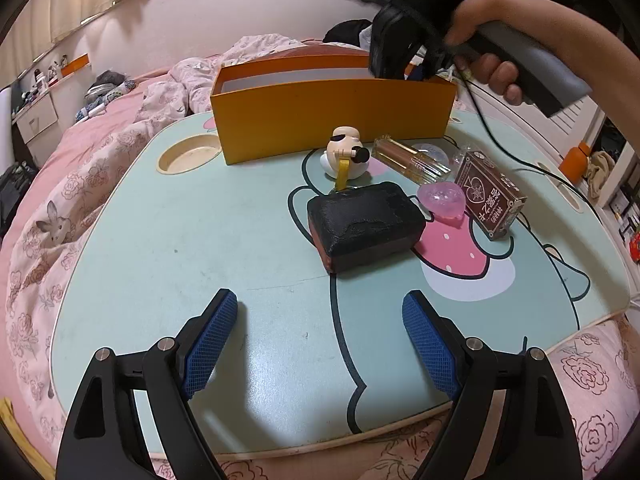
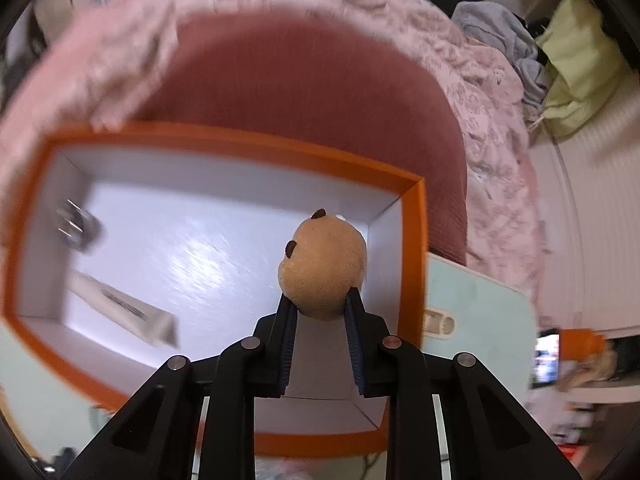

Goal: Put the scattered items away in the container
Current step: 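Carry the plush bear out with the right tool and set it on the table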

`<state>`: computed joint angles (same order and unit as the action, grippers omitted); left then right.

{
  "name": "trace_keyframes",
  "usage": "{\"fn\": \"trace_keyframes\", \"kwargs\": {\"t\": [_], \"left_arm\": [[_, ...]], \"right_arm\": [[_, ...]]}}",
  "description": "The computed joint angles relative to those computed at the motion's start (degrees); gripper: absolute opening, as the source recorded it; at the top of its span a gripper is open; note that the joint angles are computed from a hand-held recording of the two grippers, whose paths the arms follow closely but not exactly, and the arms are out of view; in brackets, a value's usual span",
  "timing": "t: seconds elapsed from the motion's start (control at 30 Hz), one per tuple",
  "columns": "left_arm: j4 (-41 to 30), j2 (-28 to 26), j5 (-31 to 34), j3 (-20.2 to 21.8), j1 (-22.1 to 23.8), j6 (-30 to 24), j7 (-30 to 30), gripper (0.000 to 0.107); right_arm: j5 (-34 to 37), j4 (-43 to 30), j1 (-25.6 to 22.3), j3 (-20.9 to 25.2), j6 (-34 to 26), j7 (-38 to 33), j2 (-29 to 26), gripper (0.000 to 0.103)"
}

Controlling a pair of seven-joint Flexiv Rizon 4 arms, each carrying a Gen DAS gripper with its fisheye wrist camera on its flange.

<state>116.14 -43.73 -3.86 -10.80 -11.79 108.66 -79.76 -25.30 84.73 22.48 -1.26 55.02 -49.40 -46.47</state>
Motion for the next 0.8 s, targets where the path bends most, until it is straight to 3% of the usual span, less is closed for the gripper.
{"fn": "trace_keyframes", "kwargs": {"t": [0.2, 0.3, 0.4, 0.63, 0.7, 0.8], "left_arm": [[-0.1, 0.0, 0.0, 0.2, -0.2, -0.1, -0.1, 0.086], [-0.1, 0.0, -0.3, 0.5, -0.4, -0.2, -0.2, 0.089], [-0.3, -0.1, -0.5, 0.6, -0.6, -0.3, -0.3, 0.091], [-0.3, -0.1, -0.7, 1.0, -1.0, -0.3, -0.3, 0.092], [-0.3, -0.1, -0.8, 1.0, -1.1, -0.3, -0.3, 0.092], [-0.3, -0.1, -0.8, 1.0, -1.1, -0.4, -0.3, 0.092]], "right_arm": [[-1.3, 17.4, 2.9, -5.1, 29.8, 8.8, 9.1, 0.023], [1.6, 25.0, 2.8, -3.5, 39.6, 7.5, 12.7, 0.024], [4.4, 30.4, 2.8, -1.3, 43.2, 5.1, 14.5, 0.025], [8.7, 32.9, -6.0, 11.0, 45.2, -0.4, 11.3, 0.029], [10.6, 33.4, -4.1, 9.7, 46.9, -0.7, 11.0, 0.031], [16.7, 36.3, 3.5, 2.6, 54.1, -1.3, 11.7, 0.060]]}}
